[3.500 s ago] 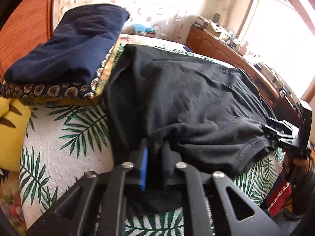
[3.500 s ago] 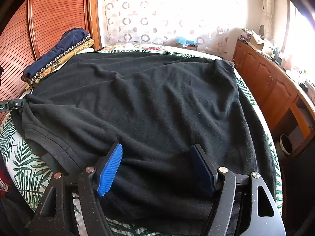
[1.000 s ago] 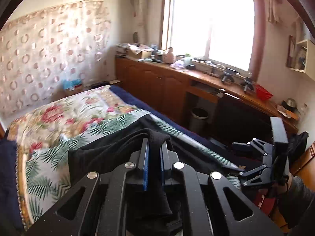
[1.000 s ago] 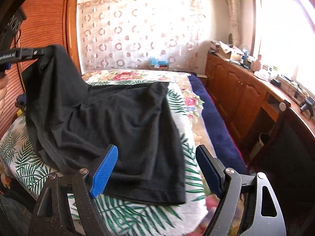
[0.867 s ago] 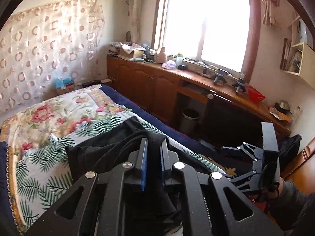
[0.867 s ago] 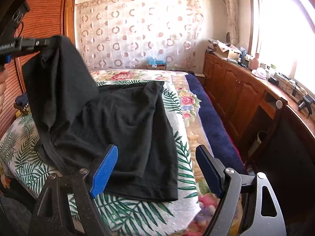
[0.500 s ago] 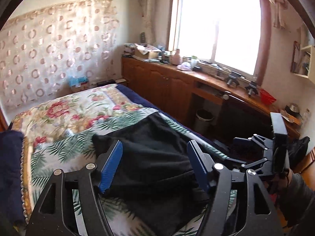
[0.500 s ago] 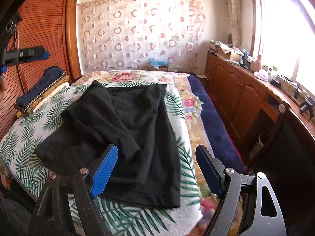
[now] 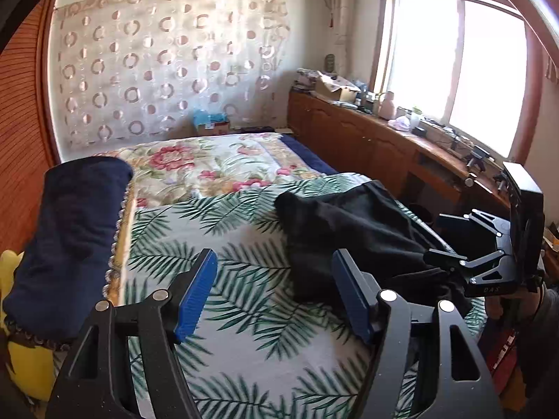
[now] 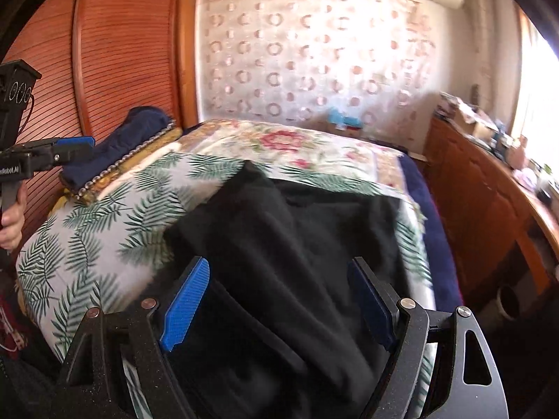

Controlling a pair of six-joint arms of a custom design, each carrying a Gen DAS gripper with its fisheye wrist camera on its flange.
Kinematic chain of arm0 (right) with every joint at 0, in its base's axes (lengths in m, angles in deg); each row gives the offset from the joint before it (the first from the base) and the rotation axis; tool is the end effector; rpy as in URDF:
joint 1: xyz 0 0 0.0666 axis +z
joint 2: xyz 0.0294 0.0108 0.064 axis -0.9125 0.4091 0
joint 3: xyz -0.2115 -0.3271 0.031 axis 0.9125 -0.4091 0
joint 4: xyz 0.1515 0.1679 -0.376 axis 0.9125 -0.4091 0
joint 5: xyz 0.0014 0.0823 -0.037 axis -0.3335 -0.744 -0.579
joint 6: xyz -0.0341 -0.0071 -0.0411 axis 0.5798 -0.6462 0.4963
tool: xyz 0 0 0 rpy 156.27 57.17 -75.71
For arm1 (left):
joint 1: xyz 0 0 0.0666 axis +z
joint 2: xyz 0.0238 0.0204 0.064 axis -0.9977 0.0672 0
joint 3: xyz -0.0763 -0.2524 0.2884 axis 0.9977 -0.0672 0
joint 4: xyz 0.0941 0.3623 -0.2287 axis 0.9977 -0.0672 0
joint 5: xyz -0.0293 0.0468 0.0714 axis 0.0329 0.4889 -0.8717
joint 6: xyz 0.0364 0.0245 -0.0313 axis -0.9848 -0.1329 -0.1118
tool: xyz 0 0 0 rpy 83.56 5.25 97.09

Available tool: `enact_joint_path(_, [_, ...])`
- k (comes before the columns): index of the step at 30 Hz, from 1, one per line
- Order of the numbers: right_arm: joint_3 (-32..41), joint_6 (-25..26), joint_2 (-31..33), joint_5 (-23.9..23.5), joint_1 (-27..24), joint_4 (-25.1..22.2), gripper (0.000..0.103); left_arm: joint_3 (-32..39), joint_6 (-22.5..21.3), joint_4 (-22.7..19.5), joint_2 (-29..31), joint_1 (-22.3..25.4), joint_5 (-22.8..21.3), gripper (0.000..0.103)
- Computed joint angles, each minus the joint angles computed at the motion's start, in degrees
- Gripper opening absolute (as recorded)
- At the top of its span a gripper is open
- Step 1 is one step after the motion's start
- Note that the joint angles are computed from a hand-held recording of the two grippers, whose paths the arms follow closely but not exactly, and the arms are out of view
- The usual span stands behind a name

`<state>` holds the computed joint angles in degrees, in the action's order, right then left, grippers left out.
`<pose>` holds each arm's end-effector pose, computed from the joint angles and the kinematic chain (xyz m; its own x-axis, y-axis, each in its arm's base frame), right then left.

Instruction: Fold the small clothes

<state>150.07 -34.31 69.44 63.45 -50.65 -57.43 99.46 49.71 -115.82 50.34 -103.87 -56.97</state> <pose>0.4019 0.1018 0.5961 -0.5042 -0.1247 -0.8545 -0.0951 0.9915 -0.0886 0.5477 -0.1881 0.5756 -0.5146 0.2730 -0.8128 0.6037 0.7885 -0.1174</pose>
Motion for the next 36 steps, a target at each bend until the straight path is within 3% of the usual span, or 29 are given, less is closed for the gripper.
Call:
enact_joint_path(9, [10.42, 3.69, 11.96, -5.23, 0.92, -2.73, 0.083, -2.44, 0.46, 1.20, -0.48, 2.94, -0.64, 0.069])
enact_joint_path(21, [23.77, 9.18, 24.14, -8.15, 1.72, -11.89, 0.083, -4.01, 0.29, 2.34, -0.34, 4.37, -0.16, 0.069])
enact_joint_path(31, [26.35, 11.87, 27.62, -4.45, 2.52, -14.92, 0.082, -5.47, 0.56, 3.02, -1.41, 4.65, 1.05, 0.069])
enact_joint_path(34, [26.78, 11.83, 27.98, -4.23, 2.68, -14.87, 0.059, -5.88, 0.91, 3.08, -1.66, 4.73, 1.29, 0.069])
enact_joint_path(36, [26.34, 11.15, 27.83, -2.97, 2.71, -13.76, 0.029, -6.22, 0.66, 3.27, -1.83, 4.60, 0.66, 0.069])
